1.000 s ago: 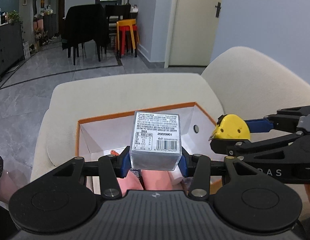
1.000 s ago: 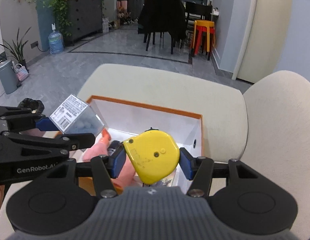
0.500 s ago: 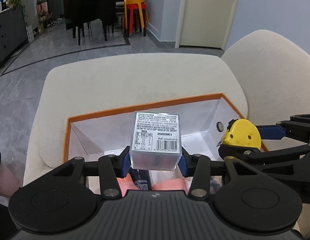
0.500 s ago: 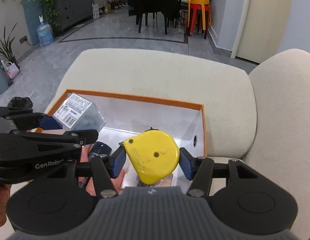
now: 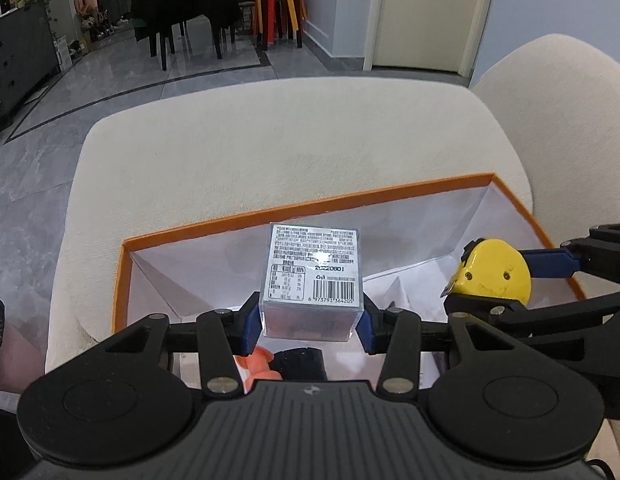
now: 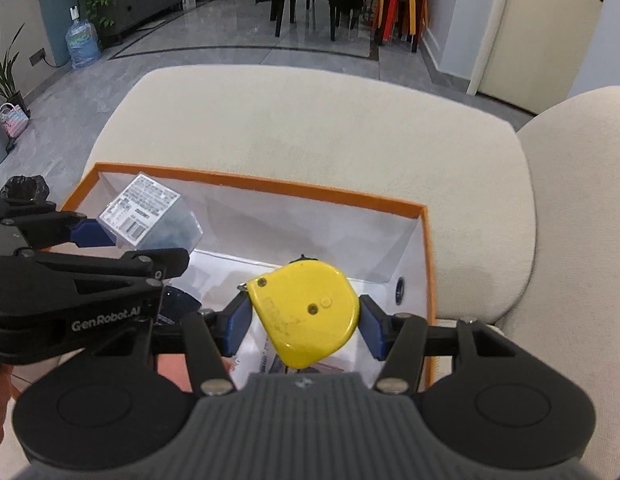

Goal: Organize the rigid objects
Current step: 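Lower the cube box and tape measure into the box and open both grippers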

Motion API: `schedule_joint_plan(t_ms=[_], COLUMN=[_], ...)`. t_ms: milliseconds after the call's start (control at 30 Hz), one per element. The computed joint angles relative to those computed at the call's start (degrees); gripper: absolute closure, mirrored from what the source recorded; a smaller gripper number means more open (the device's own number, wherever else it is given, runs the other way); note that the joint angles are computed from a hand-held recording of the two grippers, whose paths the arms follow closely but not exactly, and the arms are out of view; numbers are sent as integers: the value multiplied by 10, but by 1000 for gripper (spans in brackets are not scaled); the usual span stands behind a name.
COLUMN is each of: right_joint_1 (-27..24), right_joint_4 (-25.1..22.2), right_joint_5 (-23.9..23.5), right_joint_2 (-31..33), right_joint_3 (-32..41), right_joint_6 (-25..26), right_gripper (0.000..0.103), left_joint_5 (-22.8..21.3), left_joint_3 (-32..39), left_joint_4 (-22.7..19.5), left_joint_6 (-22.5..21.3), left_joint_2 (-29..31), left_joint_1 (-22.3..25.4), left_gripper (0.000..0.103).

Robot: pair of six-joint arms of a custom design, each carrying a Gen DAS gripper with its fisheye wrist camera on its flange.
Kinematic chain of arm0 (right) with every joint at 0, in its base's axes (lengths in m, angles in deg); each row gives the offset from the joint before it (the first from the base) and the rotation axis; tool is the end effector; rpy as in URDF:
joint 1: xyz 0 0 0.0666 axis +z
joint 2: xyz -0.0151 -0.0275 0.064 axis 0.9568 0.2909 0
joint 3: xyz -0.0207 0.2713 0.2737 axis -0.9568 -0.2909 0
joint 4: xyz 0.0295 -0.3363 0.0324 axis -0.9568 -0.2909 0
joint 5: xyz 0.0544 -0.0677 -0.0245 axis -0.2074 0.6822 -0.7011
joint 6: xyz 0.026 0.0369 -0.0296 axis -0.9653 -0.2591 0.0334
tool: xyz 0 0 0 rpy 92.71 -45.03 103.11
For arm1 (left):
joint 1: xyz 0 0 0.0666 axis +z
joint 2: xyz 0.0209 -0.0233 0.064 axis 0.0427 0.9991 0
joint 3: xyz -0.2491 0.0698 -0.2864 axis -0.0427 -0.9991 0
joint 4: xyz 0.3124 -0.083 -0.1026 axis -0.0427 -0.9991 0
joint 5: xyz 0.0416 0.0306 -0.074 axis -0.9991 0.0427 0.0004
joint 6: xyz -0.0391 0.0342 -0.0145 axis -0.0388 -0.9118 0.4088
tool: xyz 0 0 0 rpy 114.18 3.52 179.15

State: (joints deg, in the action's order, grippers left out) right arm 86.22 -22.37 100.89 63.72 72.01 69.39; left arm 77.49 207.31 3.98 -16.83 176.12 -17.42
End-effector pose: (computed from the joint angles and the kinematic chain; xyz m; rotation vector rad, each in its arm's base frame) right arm 0.5150 0.1110 0.4758 0.2416 2.5559 -0.0923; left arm 0.5988 -0.2245 0.4199 0.7913 2.3995 -0.3047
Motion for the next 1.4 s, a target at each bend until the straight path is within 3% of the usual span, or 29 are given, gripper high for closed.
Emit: schedule_joint_plan(t_ms=[500,1067,1167,1233,1267,1400], right_joint_1=[-13,-8,-7,-6,-4,-1], right_joint_4=[-74,-137,-141,-132,-125,-119], right_joint_5=[-9,24,32,37,41,53], right_joint_2=[84,165,173,170,168,164], right_joint_3=[97,200,203,194,188,184], right_joint_6=[28,78,82,91,96,105], right_gripper=[46,46,53,52,45,39], left_joint_5=[-55,-74,-81,-86,-87,-100], left_joint_3=[68,153,180,198,204,217], left_joint_4=[-40,-117,-140,-154,-159,-169], left_joint_6=[-8,7,8,13,17,26], left_joint_2=[54,100,114,123,126,132], left_joint_1=[-22,-25,-25,-25,-25,-24], left_gripper=[50,51,50,49,47,30])
